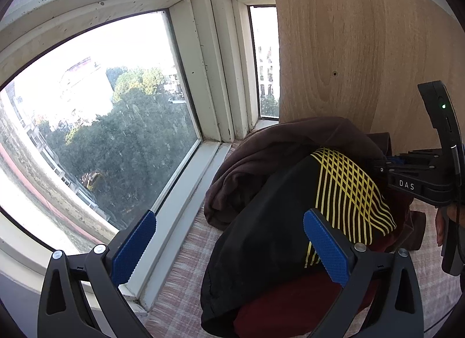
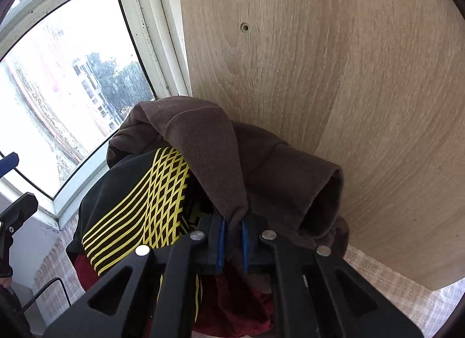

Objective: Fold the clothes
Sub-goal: 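Lift the brown jacket up off the pile with the right gripper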

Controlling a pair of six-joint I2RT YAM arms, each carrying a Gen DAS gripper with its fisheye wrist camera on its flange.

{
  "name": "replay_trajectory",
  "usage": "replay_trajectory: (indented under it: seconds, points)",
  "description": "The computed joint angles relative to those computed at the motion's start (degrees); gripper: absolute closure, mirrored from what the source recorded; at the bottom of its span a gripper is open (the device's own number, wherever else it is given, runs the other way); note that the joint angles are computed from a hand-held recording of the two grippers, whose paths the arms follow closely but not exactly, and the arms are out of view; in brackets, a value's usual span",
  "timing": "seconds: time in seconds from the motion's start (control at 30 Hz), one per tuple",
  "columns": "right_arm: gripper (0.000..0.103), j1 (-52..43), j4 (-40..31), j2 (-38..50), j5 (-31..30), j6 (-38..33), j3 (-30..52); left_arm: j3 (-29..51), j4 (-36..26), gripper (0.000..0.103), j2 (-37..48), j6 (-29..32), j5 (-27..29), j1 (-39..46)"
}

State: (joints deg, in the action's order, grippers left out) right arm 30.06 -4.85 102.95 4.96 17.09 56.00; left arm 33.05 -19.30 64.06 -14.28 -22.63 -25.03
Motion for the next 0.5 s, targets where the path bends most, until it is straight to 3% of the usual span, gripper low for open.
replay_trajectory:
  seconds: [0.13,0.27,0.5]
  points:
    - [0.095,1.01,-0.82,-6.25,2.0,-0.73,-0.89,0.05,-1.25,0.001,-1.22,-0.37,-0.24,-0.31]
    - [0.096,4.13,-4.43,-11.97,7.89,-2.84,2.09,-0.16,-3.78,0.001,-4.35,-0.97,-0.48,-0.49]
    - [0.096,7.55,-17.88,-10.39,13.86,-7.87,22.63,-0.86,-10.57,0.001,-12.5,-1.35,-1.27,-0.25]
